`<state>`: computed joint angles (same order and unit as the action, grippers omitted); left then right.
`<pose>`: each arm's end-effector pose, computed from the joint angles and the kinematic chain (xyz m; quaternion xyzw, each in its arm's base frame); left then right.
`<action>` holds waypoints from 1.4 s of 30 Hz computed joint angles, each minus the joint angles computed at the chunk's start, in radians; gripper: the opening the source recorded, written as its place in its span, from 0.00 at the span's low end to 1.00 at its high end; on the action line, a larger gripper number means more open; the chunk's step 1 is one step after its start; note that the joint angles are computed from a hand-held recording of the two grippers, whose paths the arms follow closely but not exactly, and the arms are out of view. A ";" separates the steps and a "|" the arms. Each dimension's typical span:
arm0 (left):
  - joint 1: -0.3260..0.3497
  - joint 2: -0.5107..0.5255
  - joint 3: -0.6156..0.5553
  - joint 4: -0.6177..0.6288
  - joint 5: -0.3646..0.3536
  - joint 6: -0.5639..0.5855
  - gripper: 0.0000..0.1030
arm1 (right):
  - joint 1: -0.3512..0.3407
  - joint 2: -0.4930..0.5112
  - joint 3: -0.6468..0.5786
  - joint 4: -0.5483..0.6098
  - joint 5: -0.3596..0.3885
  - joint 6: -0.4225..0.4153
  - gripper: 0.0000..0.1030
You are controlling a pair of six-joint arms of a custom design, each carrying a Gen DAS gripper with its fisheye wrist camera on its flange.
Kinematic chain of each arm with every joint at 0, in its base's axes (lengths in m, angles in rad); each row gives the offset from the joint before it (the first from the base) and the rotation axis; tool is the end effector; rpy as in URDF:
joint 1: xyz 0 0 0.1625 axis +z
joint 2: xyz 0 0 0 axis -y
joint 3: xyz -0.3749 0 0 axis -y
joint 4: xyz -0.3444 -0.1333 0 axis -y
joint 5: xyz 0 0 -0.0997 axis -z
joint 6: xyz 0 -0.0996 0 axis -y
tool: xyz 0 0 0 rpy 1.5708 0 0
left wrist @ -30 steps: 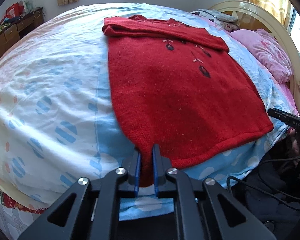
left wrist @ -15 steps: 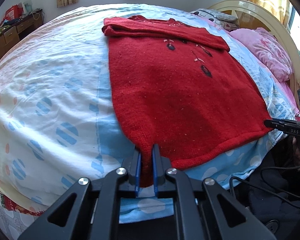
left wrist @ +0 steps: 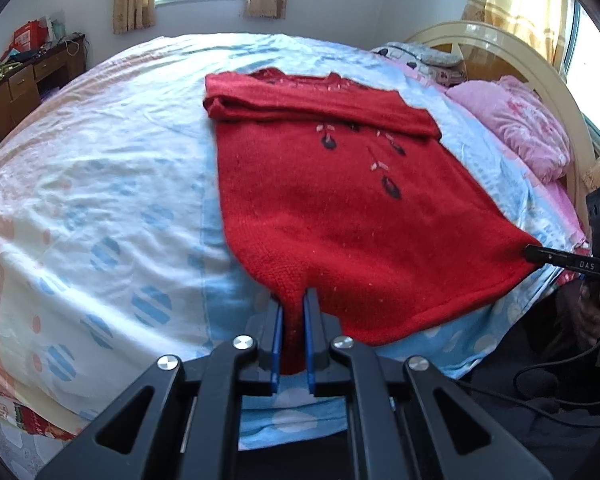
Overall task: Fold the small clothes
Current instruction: 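Lift the held hem with both grippers and fold it toward the collar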
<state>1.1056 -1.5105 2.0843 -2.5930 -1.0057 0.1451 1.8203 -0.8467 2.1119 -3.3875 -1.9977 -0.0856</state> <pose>-0.0297 -0.4753 0.3172 0.2222 0.9117 -0.2541 0.2343 0.2088 -0.4467 0.0899 0.1000 -0.9368 0.2819 0.1814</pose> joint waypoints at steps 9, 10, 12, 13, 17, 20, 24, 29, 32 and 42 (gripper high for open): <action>-0.031 -0.003 -0.003 -0.052 0.031 0.035 0.10 | -0.028 -0.036 0.052 -0.142 0.123 0.041 0.07; -0.034 0.000 -0.003 -0.059 0.036 0.039 0.10 | -0.026 -0.035 0.050 -0.147 0.126 0.043 0.07; -0.039 0.009 -0.004 -0.080 0.039 0.059 0.10 | -0.022 -0.032 0.043 -0.147 0.129 0.042 0.07; -0.041 0.013 -0.002 -0.092 0.045 0.070 0.10 | -0.020 -0.031 0.039 -0.147 0.132 0.041 0.07; -0.037 0.028 -0.019 -0.100 0.043 0.084 0.10 | -0.009 -0.033 0.022 -0.149 0.141 0.031 0.07; -0.035 0.037 -0.031 -0.108 0.042 0.094 0.10 | -0.004 -0.039 0.012 -0.148 0.143 0.030 0.07; -0.032 0.054 -0.055 -0.127 0.033 0.109 0.10 | -0.004 -0.046 -0.008 -0.144 0.152 0.031 0.07; -0.019 0.085 -0.096 -0.154 0.001 0.130 0.10 | -0.004 -0.047 -0.035 -0.133 0.151 0.028 0.07; -0.005 0.103 -0.133 -0.151 -0.035 0.128 0.10 | -0.009 -0.054 -0.052 -0.110 0.159 0.040 0.07; 0.018 0.174 -0.237 -0.184 -0.094 0.137 0.10 | 0.010 -0.059 -0.143 -0.073 0.136 0.021 0.07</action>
